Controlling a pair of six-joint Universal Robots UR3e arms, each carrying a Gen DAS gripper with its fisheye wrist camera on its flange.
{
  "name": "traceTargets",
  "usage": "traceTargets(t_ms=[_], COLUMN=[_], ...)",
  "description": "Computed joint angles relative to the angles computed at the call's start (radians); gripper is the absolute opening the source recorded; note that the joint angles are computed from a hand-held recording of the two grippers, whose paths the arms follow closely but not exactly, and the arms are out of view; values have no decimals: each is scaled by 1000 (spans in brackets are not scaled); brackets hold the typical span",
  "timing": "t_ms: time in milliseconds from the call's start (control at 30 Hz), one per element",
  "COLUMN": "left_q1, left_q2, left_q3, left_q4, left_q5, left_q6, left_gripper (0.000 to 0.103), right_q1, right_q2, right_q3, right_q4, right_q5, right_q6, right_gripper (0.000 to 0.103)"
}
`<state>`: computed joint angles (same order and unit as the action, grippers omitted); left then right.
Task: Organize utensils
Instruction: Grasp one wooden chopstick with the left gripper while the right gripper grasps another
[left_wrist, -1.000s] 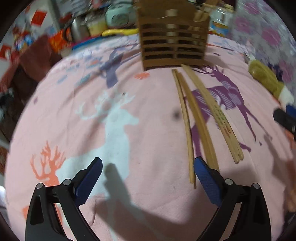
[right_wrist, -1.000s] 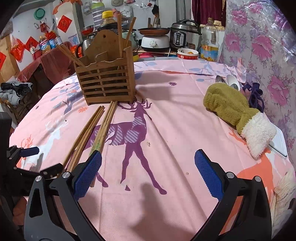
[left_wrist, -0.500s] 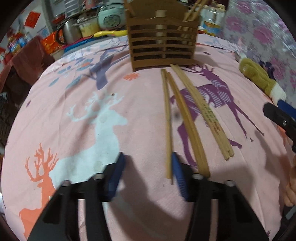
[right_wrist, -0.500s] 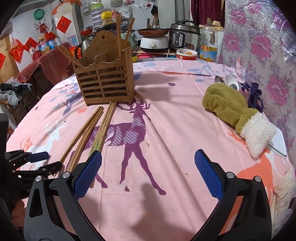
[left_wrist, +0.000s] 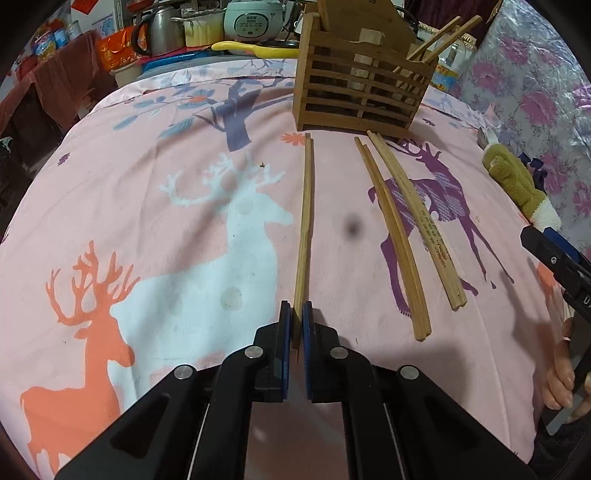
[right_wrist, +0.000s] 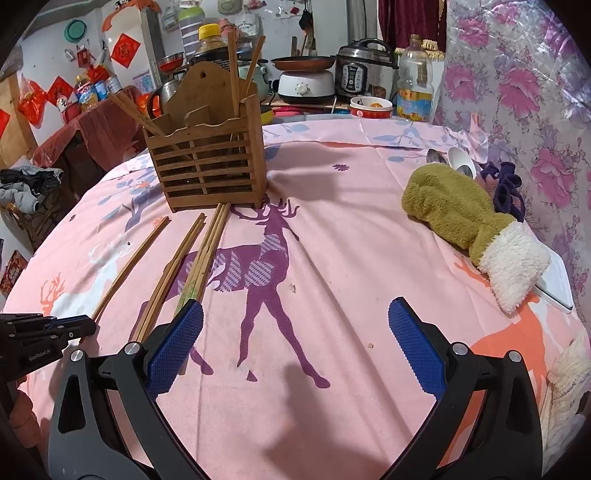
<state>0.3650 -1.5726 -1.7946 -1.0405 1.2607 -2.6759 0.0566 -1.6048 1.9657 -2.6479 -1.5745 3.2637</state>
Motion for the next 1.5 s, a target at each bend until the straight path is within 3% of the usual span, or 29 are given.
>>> traceTargets(t_ms=[133, 300, 400, 467, 567, 633, 700, 833, 1033, 1133, 1200, 1233, 1267, 1333, 1400, 1433, 1500], left_q1=[-19, -8, -5, -10, -54, -70, -62, -39, -43, -47, -53, -56, -59, -58, -55, -47, -31], left_q2=[1, -5, -7, -3, -5, -8, -9, -10, -6, -5, -5, -4, -2, 6, 15, 21, 29], left_q3=[-11, -3, 2, 0, -24, -32, -30, -21, -22, -25, -31, -33, -37, -46, -51, -50, -48], left_q4=[32, 20, 13, 12, 85, 111, 106, 85, 86, 92, 102, 106, 110, 113, 106, 90, 65], left_q5=[27, 16, 9, 5, 77, 105, 99, 78, 86, 91, 99, 102, 104, 97, 84, 67, 39], left_q6=[-6, -5, -3, 5, -21, -29, -26, -26, -28, -28, -29, -28, -26, -17, -7, 2, 12], left_gripper=[7, 8, 16, 31, 52, 53, 53, 53, 53, 53, 53, 53, 52, 43, 26, 10, 6], right_q1=[-24, -40, 29, 85, 148, 126, 116, 13, 41, 64, 86, 90, 90, 69, 46, 39, 10], right_q2=[0, 45, 91, 111, 145, 136, 123, 69, 85, 102, 130, 129, 126, 111, 92, 81, 36], right_q3=[-5, -61, -100, -112, -132, -129, -117, -83, -94, -103, -120, -116, -115, -105, -92, -85, -53], right_q4=[44, 204, 232, 214, 191, 203, 176, 203, 196, 195, 199, 191, 191, 207, 213, 207, 182], right_q5=[87, 268, 219, 163, 79, 99, 48, 125, 131, 120, 96, 95, 100, 135, 160, 162, 196], right_q6=[-25, -134, -169, -190, -202, -199, -169, -133, -159, -164, -162, -164, -165, -165, -158, -154, -149], right_gripper=[96, 72, 70, 70, 67, 67, 53, 52, 52, 41, 27, 24, 8, 7, 7, 7, 7])
